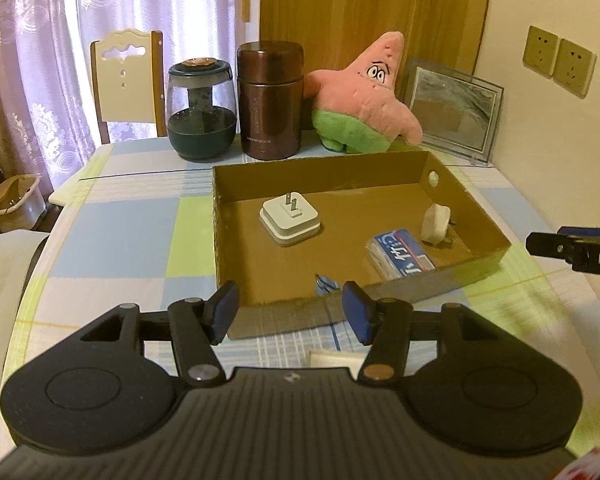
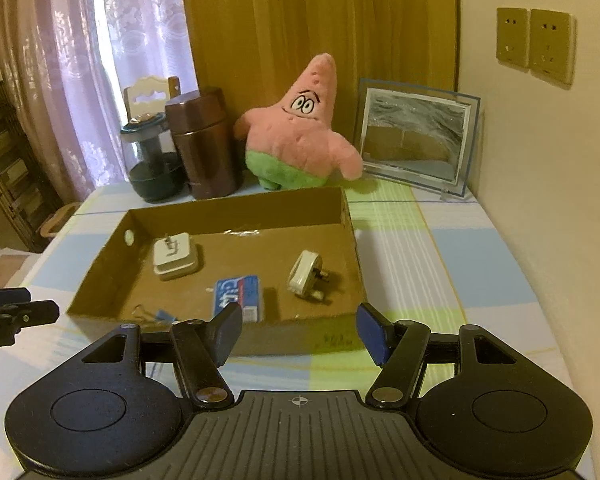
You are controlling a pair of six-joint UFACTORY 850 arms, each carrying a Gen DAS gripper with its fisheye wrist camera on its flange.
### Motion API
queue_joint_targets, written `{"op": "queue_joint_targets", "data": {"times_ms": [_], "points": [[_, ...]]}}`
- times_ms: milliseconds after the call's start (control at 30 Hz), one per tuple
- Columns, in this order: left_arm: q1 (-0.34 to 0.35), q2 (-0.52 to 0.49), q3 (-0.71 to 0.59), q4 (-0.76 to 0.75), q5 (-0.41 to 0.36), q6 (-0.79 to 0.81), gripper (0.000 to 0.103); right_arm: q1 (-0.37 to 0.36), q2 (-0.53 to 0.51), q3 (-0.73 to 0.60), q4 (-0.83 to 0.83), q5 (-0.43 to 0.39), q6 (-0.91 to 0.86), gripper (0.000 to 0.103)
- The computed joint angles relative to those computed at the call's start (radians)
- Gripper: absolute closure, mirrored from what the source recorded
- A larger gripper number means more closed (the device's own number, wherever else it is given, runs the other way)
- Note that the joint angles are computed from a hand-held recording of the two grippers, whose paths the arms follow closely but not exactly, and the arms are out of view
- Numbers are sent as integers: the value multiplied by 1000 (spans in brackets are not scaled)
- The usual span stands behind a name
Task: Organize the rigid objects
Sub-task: 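Lower the beige plug into the cardboard box and open the right tool, then withdraw both tools toward the wire holder and green-striped roll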
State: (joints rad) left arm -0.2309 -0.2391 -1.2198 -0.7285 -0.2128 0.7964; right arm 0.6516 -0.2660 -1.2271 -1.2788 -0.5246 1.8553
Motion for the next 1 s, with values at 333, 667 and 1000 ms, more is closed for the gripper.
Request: {"op": "queue_joint_targets", "data": {"times_ms": [333,667,1000], "points": [[9,141,137,-28,3,-10,49,110,70,53,16,-101,-2,42],[31,295,285,-3,31,-43,42,222,118,105,-23,-176,94,41],[51,394,405,90,56,-141,35,326,111,115,-27,-268,152,38]]}}
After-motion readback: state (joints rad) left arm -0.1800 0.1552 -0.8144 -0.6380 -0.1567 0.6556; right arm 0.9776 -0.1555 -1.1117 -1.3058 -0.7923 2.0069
